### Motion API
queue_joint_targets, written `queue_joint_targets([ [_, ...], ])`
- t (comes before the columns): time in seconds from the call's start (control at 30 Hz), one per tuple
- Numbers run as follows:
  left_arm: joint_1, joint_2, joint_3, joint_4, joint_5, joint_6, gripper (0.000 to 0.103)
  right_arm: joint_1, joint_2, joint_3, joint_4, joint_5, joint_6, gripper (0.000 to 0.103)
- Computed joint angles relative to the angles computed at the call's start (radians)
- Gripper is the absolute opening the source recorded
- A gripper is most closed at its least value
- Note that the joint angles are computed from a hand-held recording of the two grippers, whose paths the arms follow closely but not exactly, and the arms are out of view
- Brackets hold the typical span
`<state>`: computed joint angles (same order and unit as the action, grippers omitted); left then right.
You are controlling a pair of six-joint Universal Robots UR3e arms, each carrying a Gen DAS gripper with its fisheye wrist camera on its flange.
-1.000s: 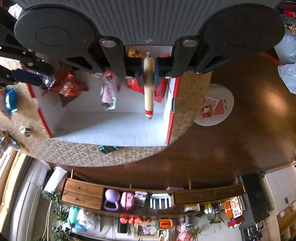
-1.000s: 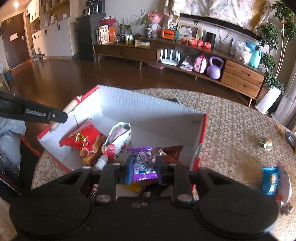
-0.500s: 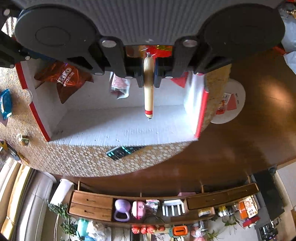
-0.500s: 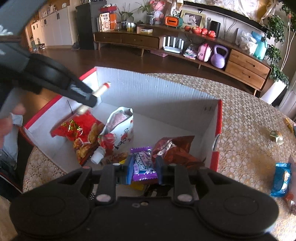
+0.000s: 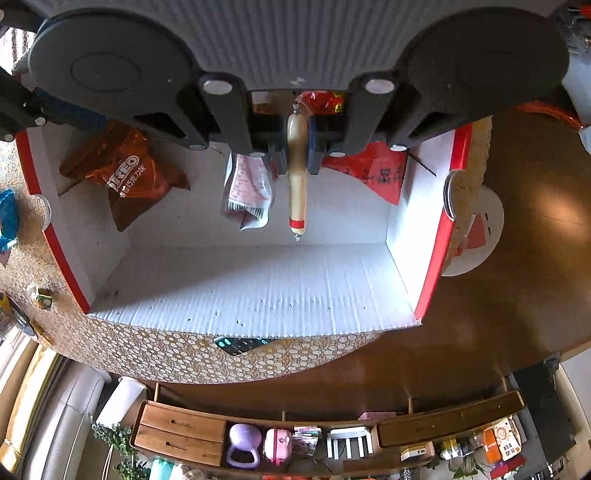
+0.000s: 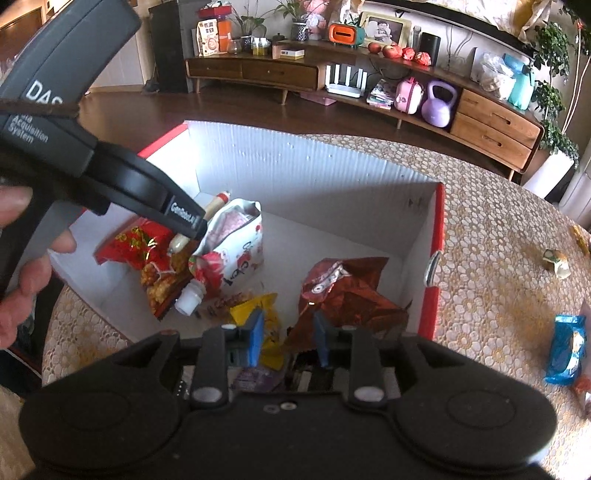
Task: Organize snacks
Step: 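Open both tools to drop the sausage stick and purple candy into the box, then move both open tools back toward the remaining snacks on the table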
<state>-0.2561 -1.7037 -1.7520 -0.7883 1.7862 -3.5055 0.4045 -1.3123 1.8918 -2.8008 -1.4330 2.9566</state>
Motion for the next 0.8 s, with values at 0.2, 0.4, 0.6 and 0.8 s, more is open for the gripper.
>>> queue_joint_targets([
  [0.2, -0.013, 0.012, -0.013, -0.008, 0.001, -0.013, 0.012, -0.019, -0.046, 0.039, 0.007, 0.032, -0.008, 0.040],
  [0.4, -0.004, 0.072, -0.063, -0.013, -0.022, -0.036, 0.014, -0.031, -0.104, 0.083, 0.005, 0.056, -0.022, 0.053],
  [0.6, -0.018, 0.134, -0.104, -0.012, -0.028, -0.049, 0.014, -0.047, -0.174, 0.131, 0.001, 0.083, -0.031, 0.063],
  [0.8, -0.048, 0.194, -0.124, -0.027, -0.024, -0.066, 0.014, -0.079, -0.264, 0.186, 0.011, 0.126, -0.052, 0.072],
])
